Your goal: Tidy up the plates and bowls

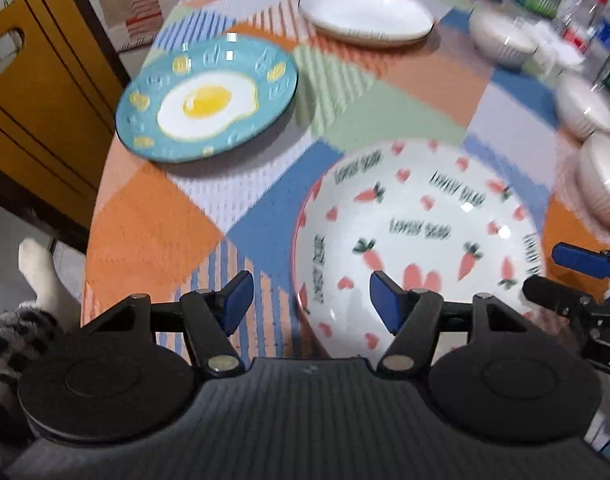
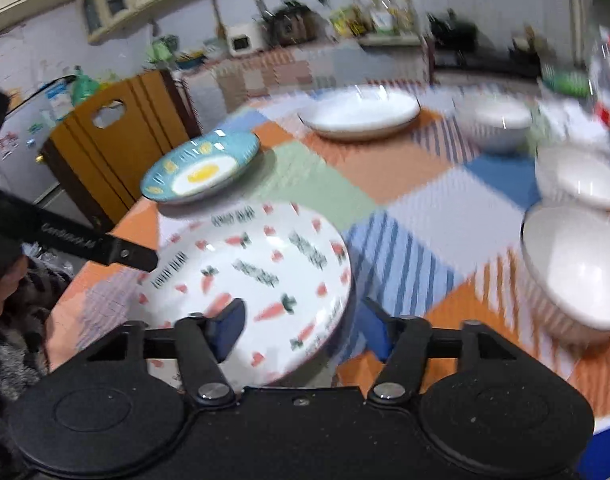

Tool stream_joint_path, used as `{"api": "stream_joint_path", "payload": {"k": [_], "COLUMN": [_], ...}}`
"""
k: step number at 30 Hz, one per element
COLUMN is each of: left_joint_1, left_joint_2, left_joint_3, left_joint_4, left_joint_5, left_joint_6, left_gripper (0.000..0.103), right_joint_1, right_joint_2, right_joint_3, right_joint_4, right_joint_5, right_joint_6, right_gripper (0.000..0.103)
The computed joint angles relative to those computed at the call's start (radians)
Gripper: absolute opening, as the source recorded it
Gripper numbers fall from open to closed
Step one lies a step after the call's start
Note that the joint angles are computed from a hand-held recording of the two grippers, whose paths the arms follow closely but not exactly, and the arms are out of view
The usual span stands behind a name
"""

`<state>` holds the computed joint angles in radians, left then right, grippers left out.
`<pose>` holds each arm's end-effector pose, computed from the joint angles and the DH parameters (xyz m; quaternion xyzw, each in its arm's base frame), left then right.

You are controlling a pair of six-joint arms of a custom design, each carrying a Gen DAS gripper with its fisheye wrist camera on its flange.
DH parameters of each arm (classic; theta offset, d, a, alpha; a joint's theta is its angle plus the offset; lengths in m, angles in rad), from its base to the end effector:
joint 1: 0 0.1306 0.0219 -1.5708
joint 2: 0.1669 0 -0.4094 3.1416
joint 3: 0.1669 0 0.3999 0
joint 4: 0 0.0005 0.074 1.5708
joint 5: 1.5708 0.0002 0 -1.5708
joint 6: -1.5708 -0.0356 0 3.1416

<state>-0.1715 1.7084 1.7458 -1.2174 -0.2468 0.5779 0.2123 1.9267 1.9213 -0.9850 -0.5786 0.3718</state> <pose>0.5782 -0.0918 0.4357 -0.2199 0.9487 0.0418 0.2235 0.6636 0.1624 0.3962 -0.3426 0.8560 0.2506 0.2952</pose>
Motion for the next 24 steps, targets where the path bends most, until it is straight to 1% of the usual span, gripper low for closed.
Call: {"api": "stream_joint_path", "payload": {"k": [2,4,5,6,8,9,12,14,16,17,18,20,21,23,24], "left_joint_1": [0.005,0.013,0.016,0.017,0.022,0.025,0.037,0.038,0.033,0.028,0.023,0.01,0.007,0.007,0.009], "left_joint_2": [0.013,0.013,0.01,0.007,-0.001,-0.008,-0.025,-0.034,-0.029,-0.029,-0.032,-0.028,-0.024,-0.024,-0.027], "left_joint_3": [-0.002,-0.016,-0.027,-0.037,-0.058,-0.071,-0.106,-0.125,-0.121,-0.124,-0.13,-0.128,-0.122,-0.121,-0.125], "left_joint_4": [-0.008,-0.001,0.005,0.011,0.03,0.046,0.093,0.124,0.128,0.137,0.152,0.163,0.163,0.164,0.169], "left_joint_5": [0.015,0.042,0.055,0.063,0.087,0.103,0.142,0.142,0.131,0.122,0.117,0.095,0.095,0.098,0.1], "left_joint_6": [0.016,0.034,0.038,0.04,0.038,0.043,0.079,0.099,0.087,0.071,0.06,0.022,0.004,0.019,0.022], "left_gripper": [0.06,0.057,0.054,0.05,0.047,0.047,0.047,0.047,0.047,0.044,0.044,0.044,0.047,0.046,0.043], "right_joint_1": [-0.001,-0.004,-0.005,-0.006,-0.007,-0.007,-0.011,-0.011,-0.009,-0.008,-0.008,-0.012,-0.014,-0.016,-0.017], "right_joint_2": [0.019,0.032,0.037,0.042,0.06,0.07,0.086,0.094,0.096,0.097,0.095,0.098,0.101,0.113,0.114], "right_joint_3": [0.012,0.02,0.024,0.028,0.051,0.064,0.084,0.093,0.089,0.086,0.078,0.071,0.075,0.092,0.094], "right_joint_4": [-0.025,-0.042,-0.05,-0.058,-0.089,-0.107,-0.129,-0.137,-0.132,-0.123,-0.108,-0.09,-0.094,-0.112,-0.113], "right_joint_5": [-0.01,-0.03,-0.039,-0.045,-0.05,-0.051,-0.074,-0.077,-0.078,-0.082,-0.091,-0.117,-0.127,-0.139,-0.142], "right_joint_6": [-0.016,-0.028,-0.029,-0.03,-0.035,-0.04,-0.065,-0.067,-0.07,-0.078,-0.084,-0.071,-0.054,-0.025,-0.013], "right_gripper": [0.056,0.05,0.048,0.044,0.034,0.025,0.023,0.022,0.023,0.023,0.023,0.026,0.026,0.026,0.026]}}
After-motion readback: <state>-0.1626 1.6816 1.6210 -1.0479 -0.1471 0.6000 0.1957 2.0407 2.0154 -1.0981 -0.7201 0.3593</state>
